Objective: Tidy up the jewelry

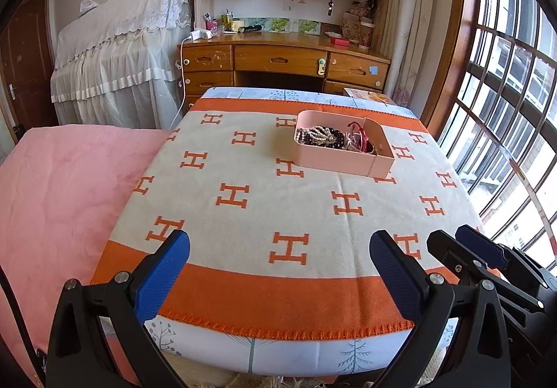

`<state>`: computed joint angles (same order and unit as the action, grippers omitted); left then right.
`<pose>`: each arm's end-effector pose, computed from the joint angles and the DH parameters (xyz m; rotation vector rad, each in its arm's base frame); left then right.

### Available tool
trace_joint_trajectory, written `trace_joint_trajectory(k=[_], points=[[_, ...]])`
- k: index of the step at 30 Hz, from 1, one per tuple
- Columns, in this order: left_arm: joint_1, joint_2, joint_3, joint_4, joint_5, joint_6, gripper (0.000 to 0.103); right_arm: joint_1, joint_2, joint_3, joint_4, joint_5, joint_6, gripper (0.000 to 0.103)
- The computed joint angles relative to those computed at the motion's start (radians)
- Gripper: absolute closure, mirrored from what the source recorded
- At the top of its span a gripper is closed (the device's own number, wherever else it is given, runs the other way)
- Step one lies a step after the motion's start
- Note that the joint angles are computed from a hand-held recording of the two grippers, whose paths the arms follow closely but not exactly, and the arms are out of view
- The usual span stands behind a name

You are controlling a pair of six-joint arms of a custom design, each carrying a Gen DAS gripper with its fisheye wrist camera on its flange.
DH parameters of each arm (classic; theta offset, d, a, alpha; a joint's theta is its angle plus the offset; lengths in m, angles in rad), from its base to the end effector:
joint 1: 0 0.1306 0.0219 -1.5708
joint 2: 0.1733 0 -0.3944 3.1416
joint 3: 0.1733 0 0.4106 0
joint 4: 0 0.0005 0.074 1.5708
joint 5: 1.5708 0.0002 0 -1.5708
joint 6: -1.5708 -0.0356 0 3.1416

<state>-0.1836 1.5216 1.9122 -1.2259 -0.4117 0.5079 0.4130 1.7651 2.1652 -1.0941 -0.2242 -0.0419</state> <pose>0.5155 -0.0817 0.5991 -0.5576 2.2549 0.1525 0.5697 0.2577 0.5889 -0.5410 2.2272 0.4930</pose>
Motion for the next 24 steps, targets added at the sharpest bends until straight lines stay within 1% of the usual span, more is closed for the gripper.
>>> trace_joint_trajectory(k=[11,18,24], points=[[0.007,0.002,0.006,-0.005,0.008,-0.004,0.001,0.003,0.012,0.028,-0.019,0.003,-0.002,0.058],[0.015,-0.010,-0.014,-0.001,0.015,-0.003,0.001,0.003,-0.009,-0.016,-0.003,0.005,0.001,0.058],[0.022,-0.011,-0.017,-0.005,0.019,-0.002,0.001,0.006,-0.005,-0.007,-0.010,0.006,-0.001,0.058]])
